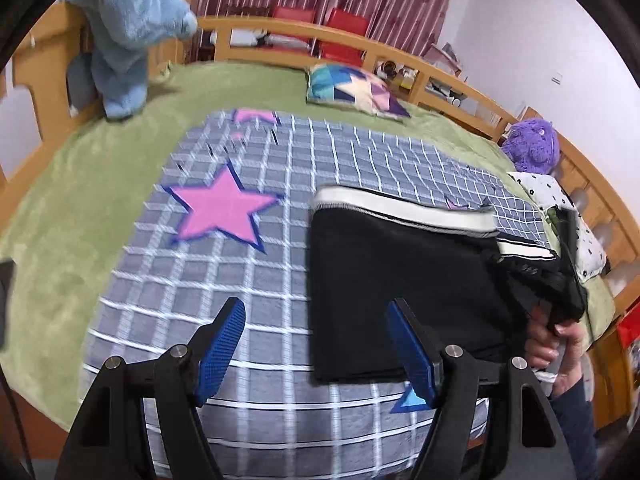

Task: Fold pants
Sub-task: 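Grasp the folded edge with the right tool and lift it toward the waistband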

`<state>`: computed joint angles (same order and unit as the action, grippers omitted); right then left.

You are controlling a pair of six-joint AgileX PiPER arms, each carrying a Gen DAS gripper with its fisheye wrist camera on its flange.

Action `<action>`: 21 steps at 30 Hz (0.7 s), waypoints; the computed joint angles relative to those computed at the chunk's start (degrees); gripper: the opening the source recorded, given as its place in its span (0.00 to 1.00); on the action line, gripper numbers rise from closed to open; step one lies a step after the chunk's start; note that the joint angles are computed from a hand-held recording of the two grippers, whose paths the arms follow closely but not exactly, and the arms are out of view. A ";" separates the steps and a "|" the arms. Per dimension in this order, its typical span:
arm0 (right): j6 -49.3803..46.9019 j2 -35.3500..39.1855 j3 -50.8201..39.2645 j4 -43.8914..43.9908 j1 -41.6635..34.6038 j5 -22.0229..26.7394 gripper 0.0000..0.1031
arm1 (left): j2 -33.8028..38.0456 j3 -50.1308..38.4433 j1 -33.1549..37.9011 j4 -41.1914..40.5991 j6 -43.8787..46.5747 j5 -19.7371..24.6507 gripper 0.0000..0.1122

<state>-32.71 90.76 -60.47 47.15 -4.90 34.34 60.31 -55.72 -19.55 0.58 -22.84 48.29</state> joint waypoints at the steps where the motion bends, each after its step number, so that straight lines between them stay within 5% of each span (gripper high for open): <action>1: 1.95 3.20 -1.52 -1.30 -1.15 2.49 0.26 | 1.27 0.41 -1.53 0.56 -1.68 -0.80 0.64; 5: 5.06 4.11 0.41 -3.06 -2.44 3.08 0.28 | 5.14 2.11 -9.24 5.74 -7.28 -3.93 0.64; 8: 5.98 -8.39 7.94 -8.90 -1.20 -1.91 0.32 | 6.96 2.57 -11.66 9.50 -10.19 -7.33 0.64; 10: -3.06 -17.25 15.09 -2.75 -2.19 -4.74 0.43 | 9.05 2.31 -11.58 8.71 -8.83 -9.95 0.64; 12: -8.11 -24.10 20.48 -0.10 -2.14 -4.93 0.44 | 12.07 2.43 -14.12 15.32 -14.97 -11.22 0.64; 15: -2.86 -20.46 24.09 -8.73 2.21 -8.85 0.44 | 16.17 5.50 -15.52 19.37 -20.33 -13.63 0.64; 18: -7.99 -19.65 27.98 -3.73 0.21 -9.71 0.43 | 15.15 11.50 -14.86 20.45 -22.42 -19.58 0.68; 21: -14.41 -20.84 26.88 -0.69 -5.29 -3.25 0.44 | 12.70 12.25 -10.47 7.99 -9.42 -20.11 0.67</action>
